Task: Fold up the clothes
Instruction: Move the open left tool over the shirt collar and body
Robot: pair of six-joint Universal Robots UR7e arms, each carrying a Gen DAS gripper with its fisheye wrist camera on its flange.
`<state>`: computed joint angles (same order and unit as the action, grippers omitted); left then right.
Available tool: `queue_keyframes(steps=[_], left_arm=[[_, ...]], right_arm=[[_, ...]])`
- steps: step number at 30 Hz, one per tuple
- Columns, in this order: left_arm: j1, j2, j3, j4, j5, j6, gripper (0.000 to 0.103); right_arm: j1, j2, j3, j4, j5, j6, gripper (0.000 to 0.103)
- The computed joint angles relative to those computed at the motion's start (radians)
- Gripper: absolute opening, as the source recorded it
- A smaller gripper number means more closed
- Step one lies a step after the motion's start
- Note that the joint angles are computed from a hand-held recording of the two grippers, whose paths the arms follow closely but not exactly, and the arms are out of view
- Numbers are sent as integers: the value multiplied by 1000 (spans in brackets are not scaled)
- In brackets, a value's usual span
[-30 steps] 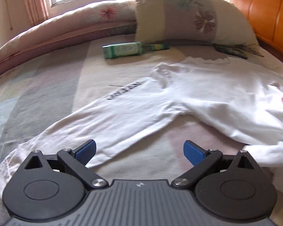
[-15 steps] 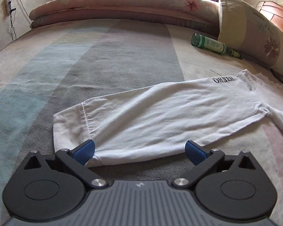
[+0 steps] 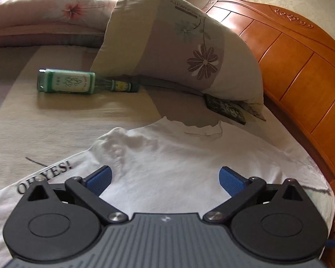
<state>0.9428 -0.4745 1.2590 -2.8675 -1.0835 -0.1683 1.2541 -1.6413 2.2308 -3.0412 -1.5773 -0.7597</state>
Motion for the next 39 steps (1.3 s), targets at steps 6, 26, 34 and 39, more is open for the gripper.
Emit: queue_keyframes(steps=[6,26,34,39], left_arm=[[89,159,-246,81,-82,-140,101],[89,369,-631,257,-71,-112,102],[61,371,-677,364,-155,-115,102],[54,489,-894,602,-161,-64,102]], right_arm=[[-70,7,-18,18,50,-12,103],[-152,30,-74,77,156,0,103],[-165,32,-72,40,165,-24,103],[-170,39,-81,67,179,-35,103]])
